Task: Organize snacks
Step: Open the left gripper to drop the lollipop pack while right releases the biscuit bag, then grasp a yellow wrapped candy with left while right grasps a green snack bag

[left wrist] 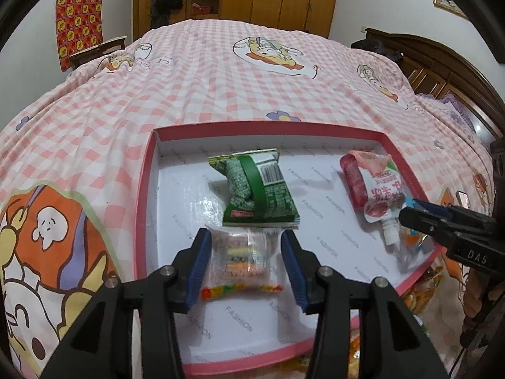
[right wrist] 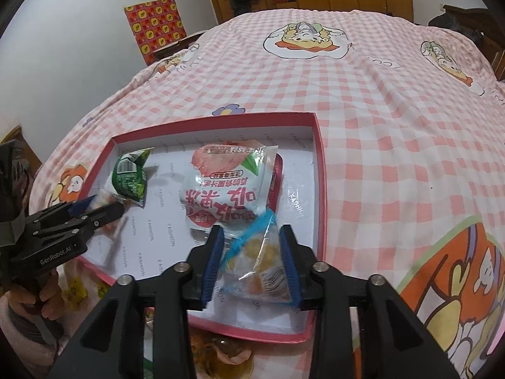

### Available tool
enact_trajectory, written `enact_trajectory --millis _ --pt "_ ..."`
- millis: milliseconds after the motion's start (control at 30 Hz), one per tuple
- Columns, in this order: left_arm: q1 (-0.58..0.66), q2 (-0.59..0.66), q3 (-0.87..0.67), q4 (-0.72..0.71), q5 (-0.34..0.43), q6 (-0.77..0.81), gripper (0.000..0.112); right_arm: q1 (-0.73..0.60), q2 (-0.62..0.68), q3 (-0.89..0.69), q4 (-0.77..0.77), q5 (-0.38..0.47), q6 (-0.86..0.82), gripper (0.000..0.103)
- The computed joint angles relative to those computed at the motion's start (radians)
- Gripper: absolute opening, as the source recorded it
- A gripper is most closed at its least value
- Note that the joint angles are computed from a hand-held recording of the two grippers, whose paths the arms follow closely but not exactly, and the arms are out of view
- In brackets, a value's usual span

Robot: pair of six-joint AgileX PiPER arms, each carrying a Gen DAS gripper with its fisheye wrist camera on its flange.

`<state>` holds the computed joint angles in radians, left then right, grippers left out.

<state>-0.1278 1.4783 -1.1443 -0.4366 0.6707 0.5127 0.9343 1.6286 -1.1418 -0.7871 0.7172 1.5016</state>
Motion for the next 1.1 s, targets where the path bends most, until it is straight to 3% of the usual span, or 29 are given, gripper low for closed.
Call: enact_trajectory --millis 200,1100 --pt "-0.008 -0.045 0.016 0.013 0.008 -0.005 0.058 0.038 -0.018 -0.002 -0.034 0.038 0.031 0.049" --pt "0.156 -0.264 0.132 -0.084 0.163 0.078 0.058 0.276 -0.101 0.064 -0.128 0.165 0.269 0.051"
